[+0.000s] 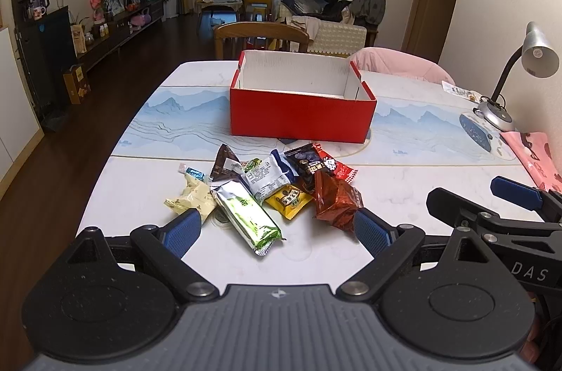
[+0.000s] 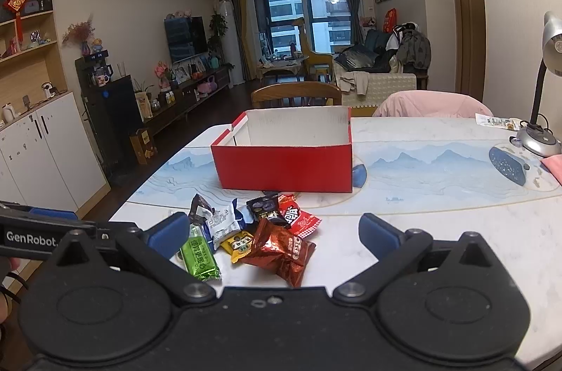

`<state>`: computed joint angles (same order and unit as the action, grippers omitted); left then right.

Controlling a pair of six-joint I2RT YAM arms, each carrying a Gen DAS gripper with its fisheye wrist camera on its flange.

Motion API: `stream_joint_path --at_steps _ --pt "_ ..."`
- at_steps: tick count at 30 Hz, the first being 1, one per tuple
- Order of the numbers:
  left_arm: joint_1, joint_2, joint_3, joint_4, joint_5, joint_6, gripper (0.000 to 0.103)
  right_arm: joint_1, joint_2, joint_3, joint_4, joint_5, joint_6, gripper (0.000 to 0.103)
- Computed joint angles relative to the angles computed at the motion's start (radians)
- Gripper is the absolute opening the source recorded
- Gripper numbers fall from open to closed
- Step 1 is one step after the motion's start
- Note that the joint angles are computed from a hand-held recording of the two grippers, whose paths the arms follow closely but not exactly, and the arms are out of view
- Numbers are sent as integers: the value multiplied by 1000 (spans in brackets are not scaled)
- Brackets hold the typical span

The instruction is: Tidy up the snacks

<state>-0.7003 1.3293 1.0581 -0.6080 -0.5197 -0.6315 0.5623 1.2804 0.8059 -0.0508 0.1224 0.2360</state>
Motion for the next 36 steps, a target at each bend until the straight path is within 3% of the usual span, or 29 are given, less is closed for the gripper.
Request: stream_joint_path --at_steps 23,36 --pt "-9 21 0 35 -22 11 94 -24 4 -12 34 -6 -18 103" --pt "63 34 -11 69 57 59 94 -15 58 9 48 -7 -12 103"
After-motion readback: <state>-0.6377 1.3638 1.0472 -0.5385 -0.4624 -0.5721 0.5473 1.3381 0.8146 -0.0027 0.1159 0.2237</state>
